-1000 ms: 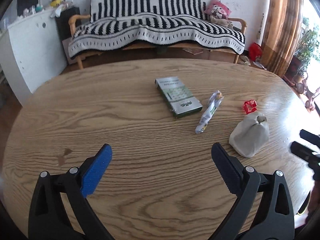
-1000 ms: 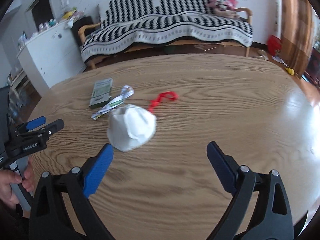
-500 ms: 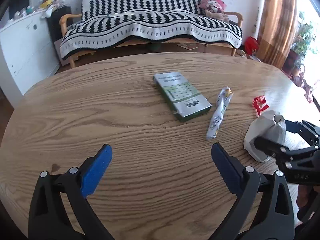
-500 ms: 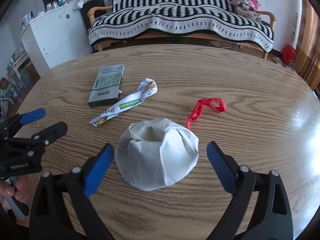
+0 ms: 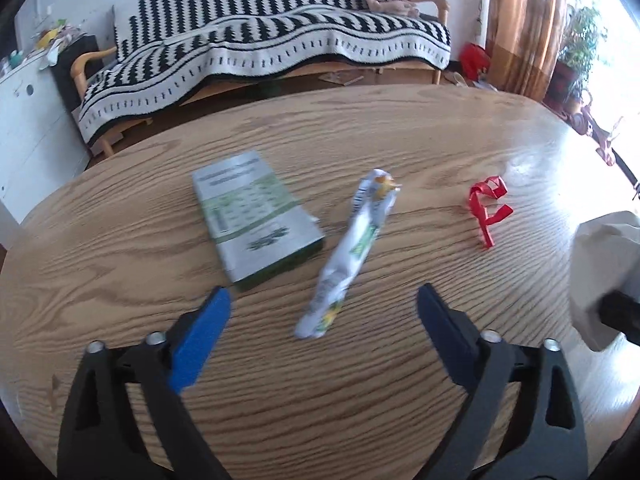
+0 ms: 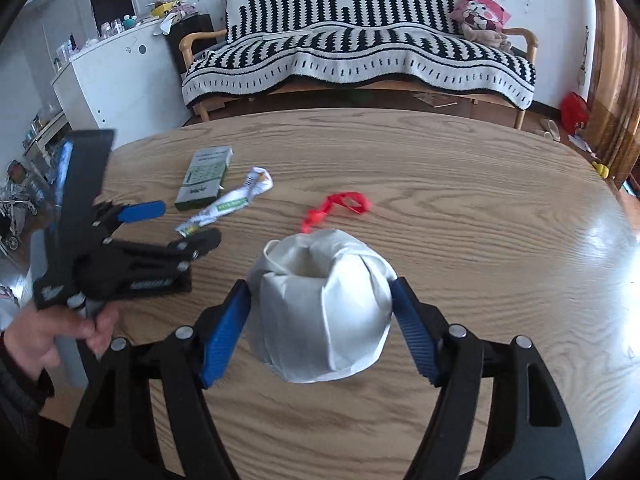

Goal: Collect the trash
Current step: 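Grasp the white paper ball with the right tool while the left tool grasps the white wrapper strip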

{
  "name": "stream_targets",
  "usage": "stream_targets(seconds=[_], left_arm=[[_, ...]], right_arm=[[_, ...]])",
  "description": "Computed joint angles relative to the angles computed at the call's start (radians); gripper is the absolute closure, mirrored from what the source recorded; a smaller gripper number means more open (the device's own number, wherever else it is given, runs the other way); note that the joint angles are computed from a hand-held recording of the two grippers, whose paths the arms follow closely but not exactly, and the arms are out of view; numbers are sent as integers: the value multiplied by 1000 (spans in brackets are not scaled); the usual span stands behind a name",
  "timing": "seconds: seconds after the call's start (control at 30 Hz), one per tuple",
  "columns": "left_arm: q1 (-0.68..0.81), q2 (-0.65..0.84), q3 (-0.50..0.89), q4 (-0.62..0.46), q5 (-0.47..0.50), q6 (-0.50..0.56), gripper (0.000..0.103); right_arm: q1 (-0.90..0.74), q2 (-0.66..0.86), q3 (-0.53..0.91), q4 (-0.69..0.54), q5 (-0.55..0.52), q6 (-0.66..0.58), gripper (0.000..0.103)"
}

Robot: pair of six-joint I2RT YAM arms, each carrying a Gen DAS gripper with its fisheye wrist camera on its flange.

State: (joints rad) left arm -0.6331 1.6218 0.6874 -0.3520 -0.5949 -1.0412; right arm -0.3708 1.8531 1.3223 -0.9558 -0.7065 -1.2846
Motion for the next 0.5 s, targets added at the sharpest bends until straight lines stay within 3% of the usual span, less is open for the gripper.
stream_targets(seconds=[0.07, 0.27, 0.33, 0.5], left_arm=[[5, 26, 22, 4, 8, 11, 28], [-14, 73, 98, -37, 11, 4, 65], [-22, 89, 125, -62, 13, -4, 85], [-9, 93, 149, -79, 44, -55, 89]], right_arm=[[-26, 18, 27, -17, -1, -21, 33], [-99, 89, 148, -105, -12, -75, 33], [-126, 114, 201, -154, -19, -102, 33], [-189, 154, 285, -218, -34, -139, 33]])
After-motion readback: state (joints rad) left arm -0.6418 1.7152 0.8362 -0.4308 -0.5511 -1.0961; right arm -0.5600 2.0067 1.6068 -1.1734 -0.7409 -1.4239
